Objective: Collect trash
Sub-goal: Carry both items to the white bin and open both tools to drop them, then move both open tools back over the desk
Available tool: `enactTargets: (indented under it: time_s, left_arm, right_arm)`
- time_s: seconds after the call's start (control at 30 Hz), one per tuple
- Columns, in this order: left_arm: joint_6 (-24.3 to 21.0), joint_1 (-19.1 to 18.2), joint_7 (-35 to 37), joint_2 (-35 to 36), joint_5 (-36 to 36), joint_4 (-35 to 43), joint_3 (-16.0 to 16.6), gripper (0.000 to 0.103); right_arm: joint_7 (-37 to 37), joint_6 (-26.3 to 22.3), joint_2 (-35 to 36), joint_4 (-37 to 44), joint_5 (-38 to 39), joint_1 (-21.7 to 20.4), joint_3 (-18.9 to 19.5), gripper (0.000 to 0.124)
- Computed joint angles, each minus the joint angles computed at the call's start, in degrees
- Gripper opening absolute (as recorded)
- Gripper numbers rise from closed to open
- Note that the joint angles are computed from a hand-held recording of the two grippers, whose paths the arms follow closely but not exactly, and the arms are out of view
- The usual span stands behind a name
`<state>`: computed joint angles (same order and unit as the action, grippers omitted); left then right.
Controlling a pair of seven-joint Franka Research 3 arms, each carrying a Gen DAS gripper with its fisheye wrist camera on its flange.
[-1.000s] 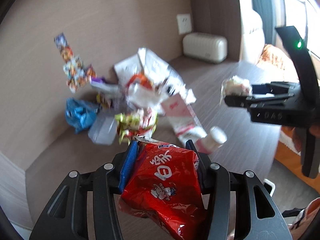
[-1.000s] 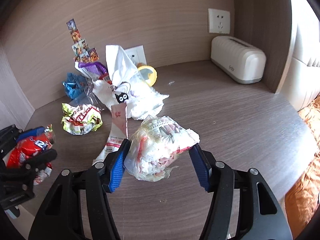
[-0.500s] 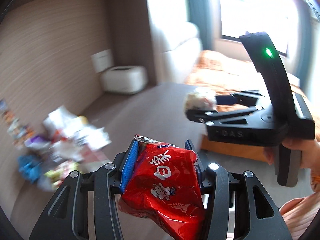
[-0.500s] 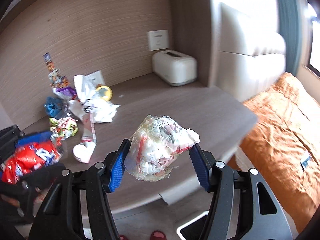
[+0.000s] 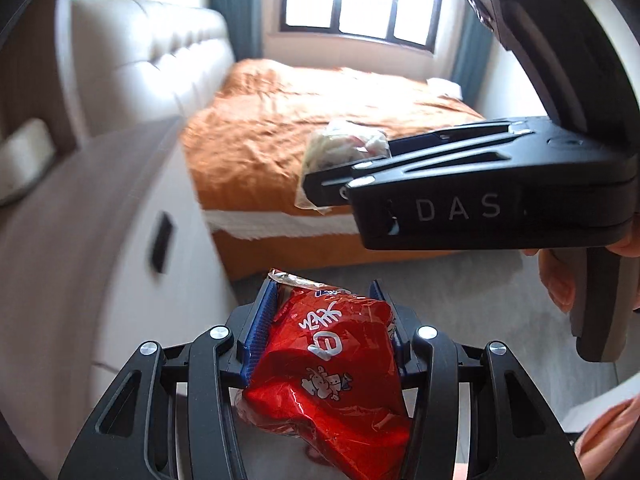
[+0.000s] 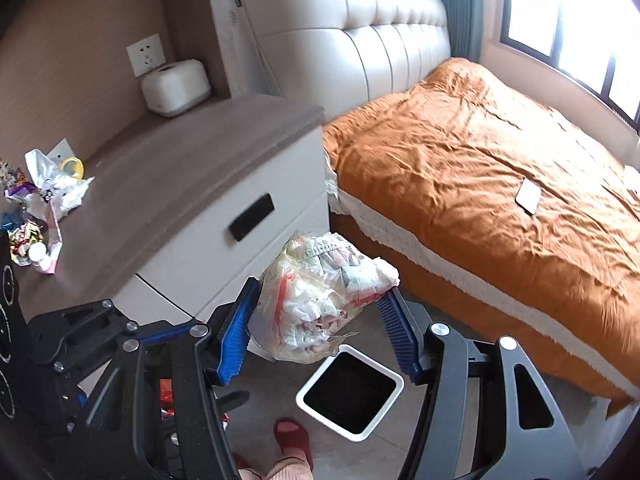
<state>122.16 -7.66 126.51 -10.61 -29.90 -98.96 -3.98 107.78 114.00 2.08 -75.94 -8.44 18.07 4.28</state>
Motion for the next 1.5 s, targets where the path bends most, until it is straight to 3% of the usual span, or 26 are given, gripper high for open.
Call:
enactTargets:
  time_s: [0.17,0.4,0.43,0.47,0.5,0.6,0.77,0.97,1.13,1.5]
  left_arm:
    - [2.40,-1.33,4.73,3.28,-4.09,-5.52,-1.32,0.048]
    - [7.74,-1.03,11.69,11.39,-6.39,-10.35,-4.57,0.049]
    - [8.18,-0.91,12.12,12.65,-6.13,-10.61,-5.15,0.064]
    - [8.63,-0.88,11.58,13.16,-5.38,-11.00,-5.79,0.094]
    - [10.88,-0.87,11.48,13.62,-5.16,-12.39,-6.33,0.099]
    - [12.59,-0.46,10.87,16.06,-4.07,-13.52,-7.34,0.098]
    - [15.55,0.26,10.42,16.83,-1.90,-15.61,-8.82,0.098]
    - [15.74,-0.01,7.63,15.11,0.15,-15.84,-8.95,0.098]
    - [13.07,0.48,2.67,14.51,0.69,-11.13,-8.07,0.098]
    - [10.10,0.81,-6.14,6.86,1.59,-4.72,-4.95,0.098]
  right_arm:
    - [2.90,5.50,-4.62,-15.45,2.43,-2.67,-1.32,0.061]
    - [2.34,12.06,-3.98,-27.64,7.67,-5.30,-1.97,0.061]
    - [1.53,12.75,-3.70,-28.87,9.25,-5.53,-2.11,0.061]
    - [0.37,13.26,-3.18,-30.20,10.80,-5.76,-2.27,0.062]
    - [-0.09,14.01,-2.97,-31.57,11.10,-5.91,-2.30,0.065]
    - [-1.86,14.86,-1.99,-33.99,13.39,-6.35,-2.54,0.098]
    - [-1.93,16.24,-2.15,-36.91,12.65,-6.31,-2.37,0.099]
    - [-2.16,15.48,-1.62,-34.76,12.04,-6.10,-2.22,0.099]
    - [-2.48,13.17,-2.24,-31.16,11.77,-5.74,-2.00,0.099]
    - [-2.05,7.77,-3.86,-17.13,8.03,-4.21,-0.60,0.099]
